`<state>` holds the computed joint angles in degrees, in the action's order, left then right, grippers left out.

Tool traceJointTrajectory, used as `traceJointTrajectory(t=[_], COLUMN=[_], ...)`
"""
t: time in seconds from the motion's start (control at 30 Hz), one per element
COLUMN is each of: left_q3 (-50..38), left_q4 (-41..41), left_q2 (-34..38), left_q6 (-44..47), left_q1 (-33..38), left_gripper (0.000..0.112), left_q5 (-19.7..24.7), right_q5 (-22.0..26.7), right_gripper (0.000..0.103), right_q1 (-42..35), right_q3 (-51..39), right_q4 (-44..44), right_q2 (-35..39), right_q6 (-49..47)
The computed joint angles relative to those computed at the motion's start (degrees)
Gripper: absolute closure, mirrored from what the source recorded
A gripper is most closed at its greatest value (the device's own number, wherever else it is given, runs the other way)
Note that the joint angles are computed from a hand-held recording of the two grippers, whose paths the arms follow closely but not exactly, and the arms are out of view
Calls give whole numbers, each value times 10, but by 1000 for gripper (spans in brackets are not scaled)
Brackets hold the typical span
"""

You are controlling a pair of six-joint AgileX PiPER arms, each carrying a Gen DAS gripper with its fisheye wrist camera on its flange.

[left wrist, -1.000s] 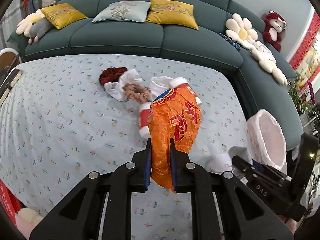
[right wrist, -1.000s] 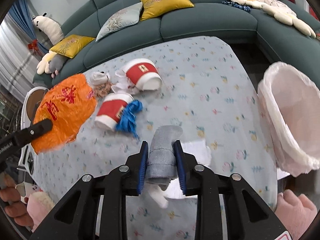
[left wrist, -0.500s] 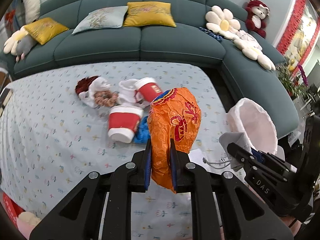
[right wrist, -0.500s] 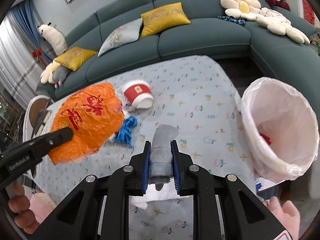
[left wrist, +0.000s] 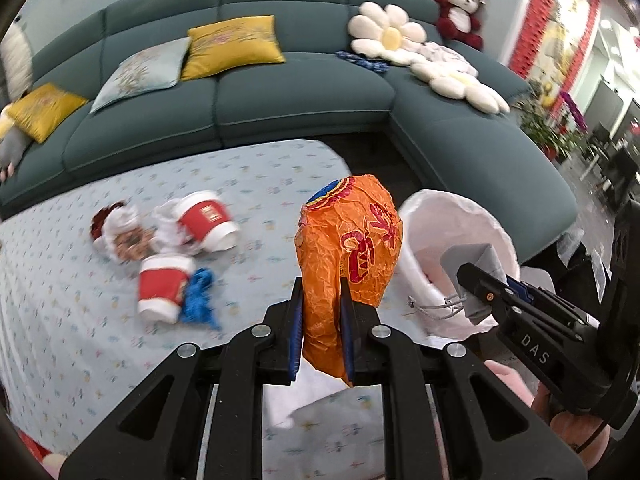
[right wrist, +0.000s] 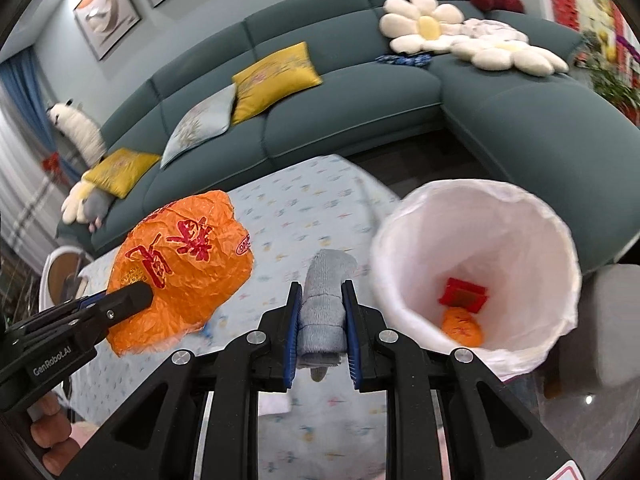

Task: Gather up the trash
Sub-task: 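Carry the orange bag and grey cloth over the bin and release both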

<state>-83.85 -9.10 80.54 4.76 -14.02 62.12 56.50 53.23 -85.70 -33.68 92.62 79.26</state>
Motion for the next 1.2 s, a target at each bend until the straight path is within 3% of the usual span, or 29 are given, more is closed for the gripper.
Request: traceJointTrajectory(t=[0.37,0.87,1.0,1.1,1.2], left_q3=[-66,-207,-222,-225,-214], left_q4=[60,59,59,67,68], left_q2=[83,220,236,239,234], left_q6=[-84,-115,-127,-138,-143], left_q1=[-157,-222,-223,-220,-211], left_gripper=[97,93,72,61,56], left_q5=[-18,12,11,12,8], right_q5=[-32,-99,-107,-106,-102], right_gripper=[84,84,78,67,63], right_q1=[-78,-188,-207,-208,-205], right_q3=[145,216,211,204,198], right_q4=[-11,33,46,39,29], right_q2=[-112,-140,-129,-122,-120], right_q6=[32,-14,-37,-35,-29])
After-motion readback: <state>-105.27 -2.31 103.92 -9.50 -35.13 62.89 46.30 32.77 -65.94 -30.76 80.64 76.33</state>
